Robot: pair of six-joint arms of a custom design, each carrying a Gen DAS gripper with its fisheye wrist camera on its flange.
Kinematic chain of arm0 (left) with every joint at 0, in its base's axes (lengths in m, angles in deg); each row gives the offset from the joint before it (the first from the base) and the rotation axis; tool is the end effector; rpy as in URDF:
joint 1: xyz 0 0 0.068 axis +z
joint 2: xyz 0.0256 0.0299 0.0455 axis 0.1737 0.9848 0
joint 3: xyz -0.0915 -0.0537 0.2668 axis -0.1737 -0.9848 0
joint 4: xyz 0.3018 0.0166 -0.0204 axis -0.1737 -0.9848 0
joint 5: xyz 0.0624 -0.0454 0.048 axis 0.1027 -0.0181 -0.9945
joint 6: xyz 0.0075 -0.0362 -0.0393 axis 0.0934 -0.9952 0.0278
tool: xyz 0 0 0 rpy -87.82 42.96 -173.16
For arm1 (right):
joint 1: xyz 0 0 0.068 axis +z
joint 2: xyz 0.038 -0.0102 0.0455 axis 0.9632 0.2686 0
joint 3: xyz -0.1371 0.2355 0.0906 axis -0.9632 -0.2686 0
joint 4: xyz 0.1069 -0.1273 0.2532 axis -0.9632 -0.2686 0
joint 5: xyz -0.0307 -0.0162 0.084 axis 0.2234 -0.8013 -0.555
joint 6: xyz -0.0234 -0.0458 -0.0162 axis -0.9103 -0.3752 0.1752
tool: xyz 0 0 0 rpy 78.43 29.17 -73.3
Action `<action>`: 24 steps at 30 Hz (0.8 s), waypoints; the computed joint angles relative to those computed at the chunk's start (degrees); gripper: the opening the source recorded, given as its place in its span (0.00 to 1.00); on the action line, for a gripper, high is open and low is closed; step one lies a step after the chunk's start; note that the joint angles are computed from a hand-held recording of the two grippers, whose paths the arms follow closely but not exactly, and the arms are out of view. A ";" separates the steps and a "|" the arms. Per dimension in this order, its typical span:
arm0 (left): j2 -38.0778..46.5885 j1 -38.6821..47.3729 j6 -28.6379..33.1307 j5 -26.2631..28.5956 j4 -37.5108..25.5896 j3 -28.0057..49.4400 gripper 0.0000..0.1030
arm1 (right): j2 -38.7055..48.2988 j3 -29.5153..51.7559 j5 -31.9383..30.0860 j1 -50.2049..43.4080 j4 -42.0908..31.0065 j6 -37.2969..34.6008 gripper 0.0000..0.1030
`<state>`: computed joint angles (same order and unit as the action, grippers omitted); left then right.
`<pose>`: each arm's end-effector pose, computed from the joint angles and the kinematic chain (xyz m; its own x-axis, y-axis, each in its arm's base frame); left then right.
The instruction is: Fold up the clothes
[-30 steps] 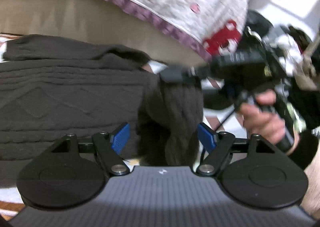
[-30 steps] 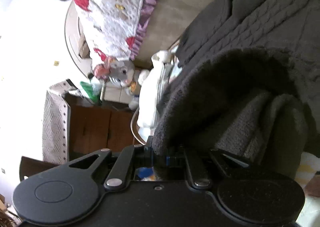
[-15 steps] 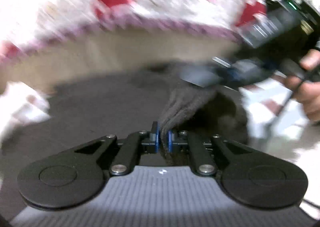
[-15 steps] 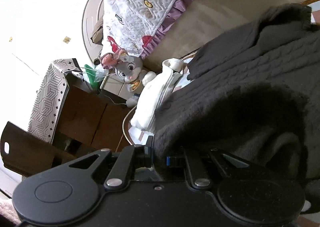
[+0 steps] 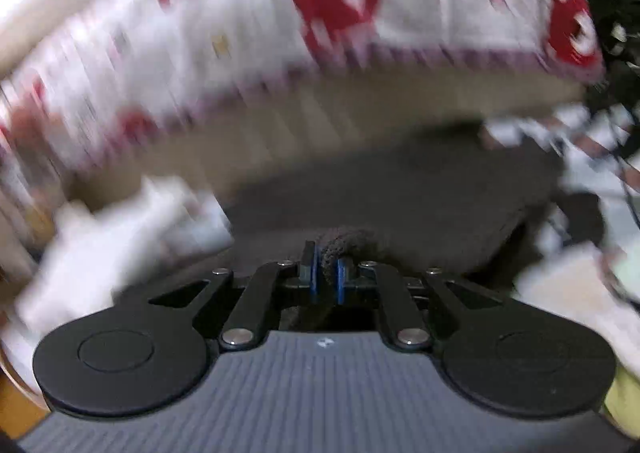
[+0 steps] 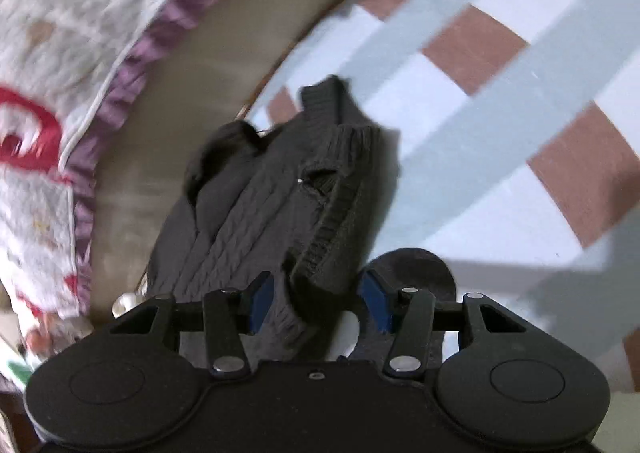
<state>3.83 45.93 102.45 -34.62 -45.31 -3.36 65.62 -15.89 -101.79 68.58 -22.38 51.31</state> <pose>0.2696 0.1671 0.2545 -0.4506 0.3953 -0.8004 0.3882 0.8942 0.2230 0.3380 -0.0201 0.2001 -0.5600 0.8184 -0.1292 0.5083 0.4625 0.7264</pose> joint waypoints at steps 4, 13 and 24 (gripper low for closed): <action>1.86 1.63 8.89 -1.72 -3.76 -1.74 0.09 | 3.84 4.71 2.27 2.12 -2.87 -3.01 0.58; 8.18 4.81 6.60 4.69 -14.18 5.92 0.08 | 12.98 13.24 1.17 4.19 -7.57 -5.94 0.61; 5.11 4.66 3.92 0.60 -10.41 6.31 0.08 | 22.53 24.30 18.67 6.73 -12.74 -13.23 0.78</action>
